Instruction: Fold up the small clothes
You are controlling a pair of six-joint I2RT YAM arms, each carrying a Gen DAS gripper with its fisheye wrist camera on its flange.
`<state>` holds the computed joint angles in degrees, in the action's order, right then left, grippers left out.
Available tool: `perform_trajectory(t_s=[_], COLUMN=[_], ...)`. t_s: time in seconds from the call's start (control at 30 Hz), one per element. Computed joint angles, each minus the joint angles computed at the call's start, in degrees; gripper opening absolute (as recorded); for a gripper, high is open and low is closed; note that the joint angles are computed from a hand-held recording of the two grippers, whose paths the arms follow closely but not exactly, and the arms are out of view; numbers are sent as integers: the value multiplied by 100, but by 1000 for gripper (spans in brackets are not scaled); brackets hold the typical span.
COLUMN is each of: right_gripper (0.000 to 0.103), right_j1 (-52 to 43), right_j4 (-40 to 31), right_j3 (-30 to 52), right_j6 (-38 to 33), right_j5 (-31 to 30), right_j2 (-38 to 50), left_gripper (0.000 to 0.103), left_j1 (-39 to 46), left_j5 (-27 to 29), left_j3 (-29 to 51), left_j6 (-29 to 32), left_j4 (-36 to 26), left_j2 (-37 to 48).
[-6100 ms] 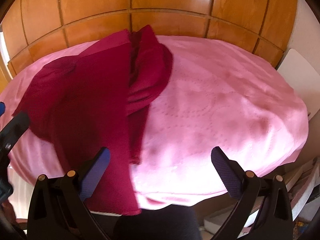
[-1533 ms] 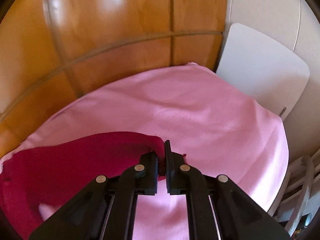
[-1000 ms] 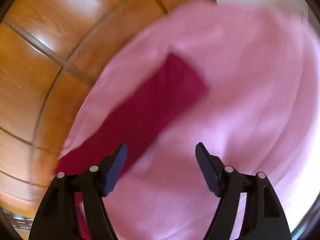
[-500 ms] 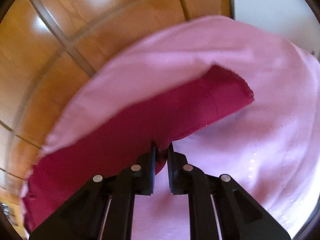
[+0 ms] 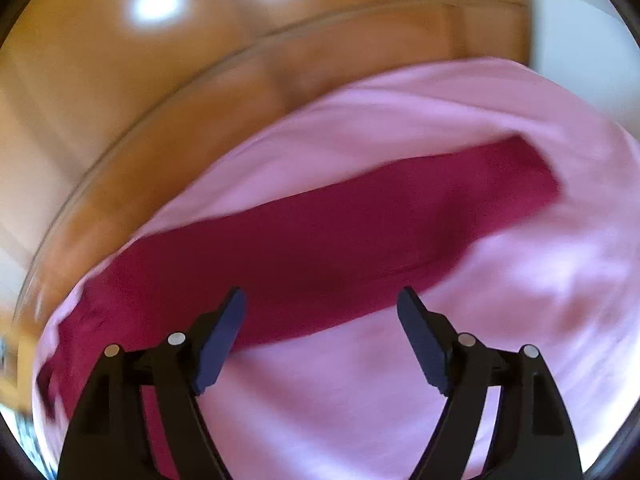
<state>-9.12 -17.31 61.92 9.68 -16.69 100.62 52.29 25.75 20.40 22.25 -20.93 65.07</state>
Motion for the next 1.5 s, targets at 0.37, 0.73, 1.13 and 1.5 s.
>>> perform_trajectory(t_s=[0.37,0.73,1.13,1.5], right_gripper=[84,96,100,101], right_j1=[3589,3879,4110,4135], right_j4=[1009,1681,1590,1559], right_j3=[-695,-1195,-1097,-1065], right_j6=[-66,-15,99,102], right_j5=[1092,1719,2026,2078], right_j2=[371,446,499,530], left_gripper=[78,79,5,81], left_j1=[1447,-455,507,841], left_j5=[-1009,-2691,-1165,-1615], left_j3=[1447,2006,6627,9726], left_j6=[-218,-72,-482,-2021], left_j4=[1958,3828,-163,-1430], left_j2=[2317,3805,5568,7250])
